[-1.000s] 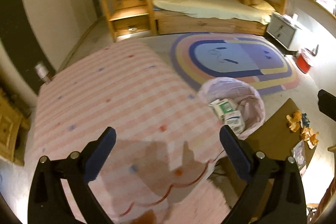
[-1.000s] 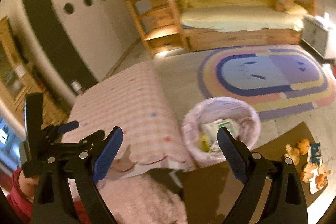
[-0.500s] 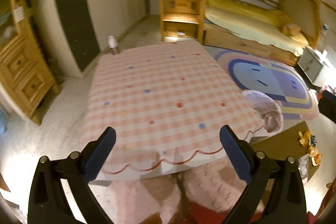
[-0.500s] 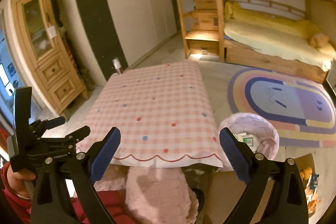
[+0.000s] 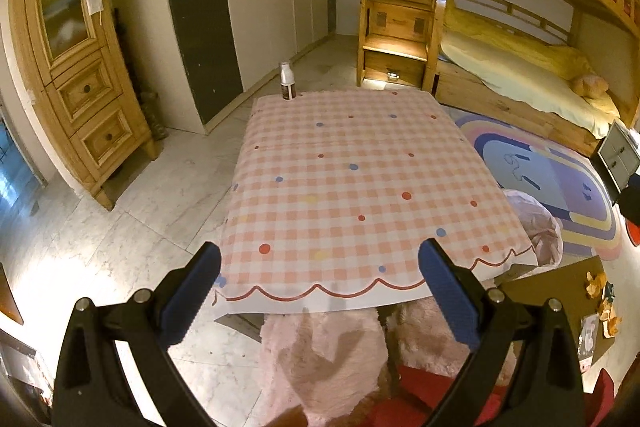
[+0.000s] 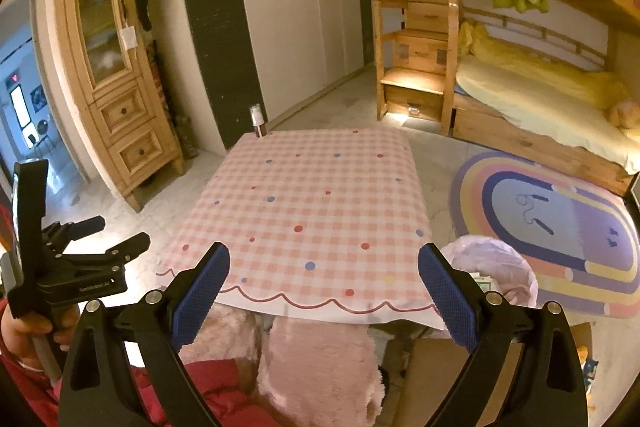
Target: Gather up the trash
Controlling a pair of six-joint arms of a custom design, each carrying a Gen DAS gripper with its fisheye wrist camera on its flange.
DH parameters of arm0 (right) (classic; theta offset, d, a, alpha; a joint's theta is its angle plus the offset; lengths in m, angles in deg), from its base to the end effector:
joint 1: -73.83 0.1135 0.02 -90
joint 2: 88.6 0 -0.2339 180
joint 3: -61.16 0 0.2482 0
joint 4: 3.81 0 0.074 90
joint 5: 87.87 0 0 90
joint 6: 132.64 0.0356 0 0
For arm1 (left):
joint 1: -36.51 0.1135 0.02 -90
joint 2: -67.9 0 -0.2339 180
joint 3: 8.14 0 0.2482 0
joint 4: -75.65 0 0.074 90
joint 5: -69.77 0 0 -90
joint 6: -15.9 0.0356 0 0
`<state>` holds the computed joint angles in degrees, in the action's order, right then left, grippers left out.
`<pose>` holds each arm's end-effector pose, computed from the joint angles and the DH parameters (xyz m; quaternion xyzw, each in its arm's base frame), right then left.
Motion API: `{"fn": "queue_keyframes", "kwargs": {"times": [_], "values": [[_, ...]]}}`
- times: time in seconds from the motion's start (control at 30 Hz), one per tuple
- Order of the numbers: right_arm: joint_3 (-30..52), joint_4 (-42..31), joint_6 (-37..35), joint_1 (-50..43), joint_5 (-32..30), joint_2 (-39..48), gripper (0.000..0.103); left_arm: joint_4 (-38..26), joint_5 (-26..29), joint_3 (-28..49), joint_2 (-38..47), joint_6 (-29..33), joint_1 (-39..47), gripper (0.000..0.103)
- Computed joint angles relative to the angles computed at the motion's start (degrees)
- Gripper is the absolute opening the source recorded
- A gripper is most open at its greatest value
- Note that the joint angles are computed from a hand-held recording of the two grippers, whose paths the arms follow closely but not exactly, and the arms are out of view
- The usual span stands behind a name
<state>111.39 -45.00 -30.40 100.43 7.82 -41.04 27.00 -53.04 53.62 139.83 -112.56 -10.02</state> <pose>0.1766 0.0845 0.2295 -0.0911 0.8953 0.1021 0.4239 0.1829 -0.1649 0.2031 -0.0107 0.9270 0.0264 0.3739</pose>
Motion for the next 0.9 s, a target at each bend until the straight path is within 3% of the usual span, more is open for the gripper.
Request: {"fn": "queue_keyframes", "kwargs": {"times": [0.9], "values": [[0.75,-0.56,0.04,0.16,0.84,1.42,0.094,0.42,0.20,0.38,0.65,0.58,-0.11,0.096]]}}
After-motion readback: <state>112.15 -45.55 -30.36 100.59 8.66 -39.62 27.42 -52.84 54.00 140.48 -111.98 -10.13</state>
